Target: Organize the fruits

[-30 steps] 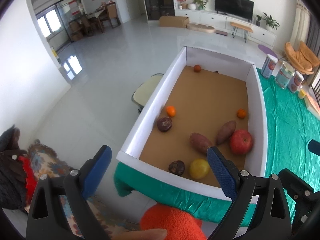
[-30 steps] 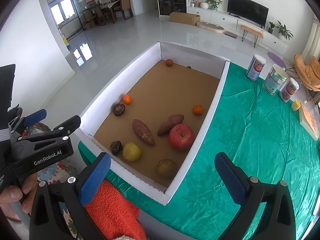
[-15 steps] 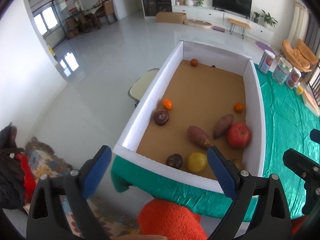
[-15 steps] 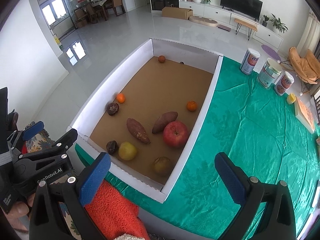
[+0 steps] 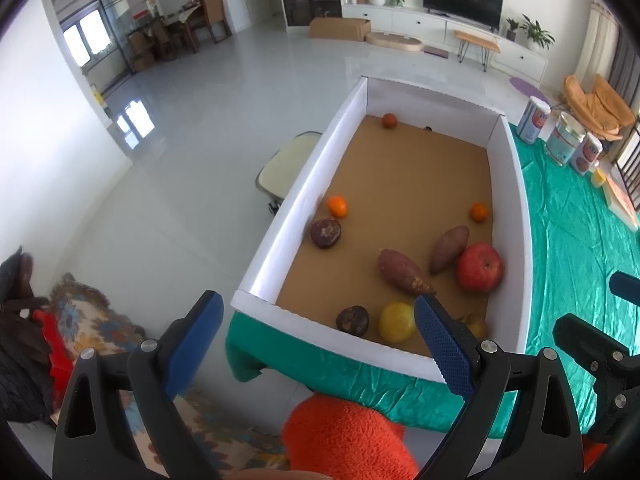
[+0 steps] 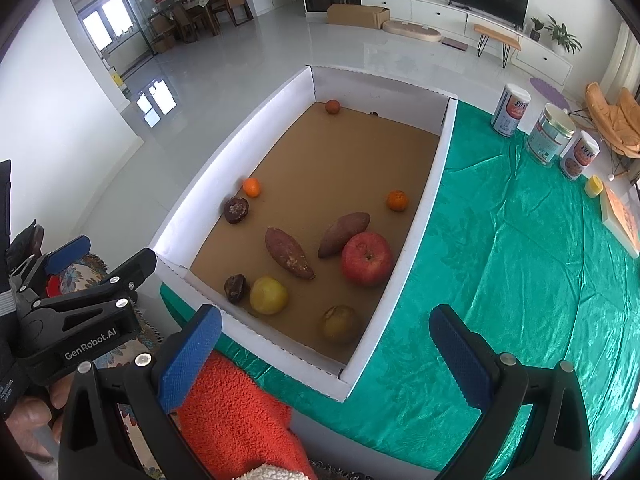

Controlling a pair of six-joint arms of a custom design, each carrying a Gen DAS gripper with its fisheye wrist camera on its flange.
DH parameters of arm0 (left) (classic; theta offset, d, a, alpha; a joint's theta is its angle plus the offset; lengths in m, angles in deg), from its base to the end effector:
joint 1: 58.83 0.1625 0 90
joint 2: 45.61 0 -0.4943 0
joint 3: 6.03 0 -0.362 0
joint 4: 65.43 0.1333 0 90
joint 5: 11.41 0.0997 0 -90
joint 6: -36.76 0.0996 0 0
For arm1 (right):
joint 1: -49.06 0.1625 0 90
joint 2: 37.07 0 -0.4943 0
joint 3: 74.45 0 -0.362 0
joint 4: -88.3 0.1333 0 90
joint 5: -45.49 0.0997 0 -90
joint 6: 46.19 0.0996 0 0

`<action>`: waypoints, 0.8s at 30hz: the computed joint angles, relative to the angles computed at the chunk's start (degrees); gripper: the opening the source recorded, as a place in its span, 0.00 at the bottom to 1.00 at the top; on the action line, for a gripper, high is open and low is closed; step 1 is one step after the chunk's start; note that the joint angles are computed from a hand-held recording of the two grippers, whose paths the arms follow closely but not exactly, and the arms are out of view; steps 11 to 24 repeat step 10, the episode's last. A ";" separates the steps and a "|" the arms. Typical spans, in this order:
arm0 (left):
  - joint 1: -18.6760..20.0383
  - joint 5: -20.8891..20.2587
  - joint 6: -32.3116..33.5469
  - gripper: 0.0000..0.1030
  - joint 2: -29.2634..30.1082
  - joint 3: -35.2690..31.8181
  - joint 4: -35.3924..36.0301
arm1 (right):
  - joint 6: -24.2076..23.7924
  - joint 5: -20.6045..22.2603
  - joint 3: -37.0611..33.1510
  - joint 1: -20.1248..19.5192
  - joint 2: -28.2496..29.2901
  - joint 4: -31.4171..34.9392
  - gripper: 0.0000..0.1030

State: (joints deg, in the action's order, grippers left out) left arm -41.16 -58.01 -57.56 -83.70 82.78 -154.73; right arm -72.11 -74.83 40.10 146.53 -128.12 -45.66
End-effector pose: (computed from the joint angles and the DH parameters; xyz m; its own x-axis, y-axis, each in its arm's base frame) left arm -0.5332 -0.3816 0.0642 -0.6144 -0.2532 -0.7472 0.2457 0.8386 -0.4861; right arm 0.1403 -0.4318 0.4667 -0.7372 -0.3496 0.5782 -0.4937 0.8629 -0.1076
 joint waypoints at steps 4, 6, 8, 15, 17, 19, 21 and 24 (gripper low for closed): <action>0.26 -0.42 1.60 0.94 -0.10 0.74 -2.58 | 0.07 -0.16 -0.01 -0.07 0.19 -0.29 1.00; 0.49 -0.73 2.81 0.95 -0.52 1.84 -5.63 | 0.21 -0.21 0.00 -0.12 0.32 -0.31 1.00; 0.43 -0.45 3.10 0.95 -0.78 2.62 -7.31 | 0.37 -0.13 -0.07 -0.21 0.46 -0.14 1.00; 0.43 -0.44 2.81 0.95 -0.45 2.12 -6.35 | 0.41 -0.06 -0.18 -0.35 0.56 -0.01 1.00; 0.43 -0.44 2.81 0.95 -0.45 2.12 -6.35 | 0.41 -0.06 -0.18 -0.35 0.56 -0.01 1.00; 0.43 -0.44 2.81 0.95 -0.45 2.12 -6.35 | 0.41 -0.06 -0.18 -0.35 0.56 -0.01 1.00; 0.43 -0.44 2.81 0.95 -0.45 2.12 -6.35 | 0.41 -0.06 -0.18 -0.35 0.56 -0.01 1.00; 0.43 -0.44 2.81 0.95 -0.45 2.12 -6.35 | 0.41 -0.06 -0.18 -0.35 0.56 -0.01 1.00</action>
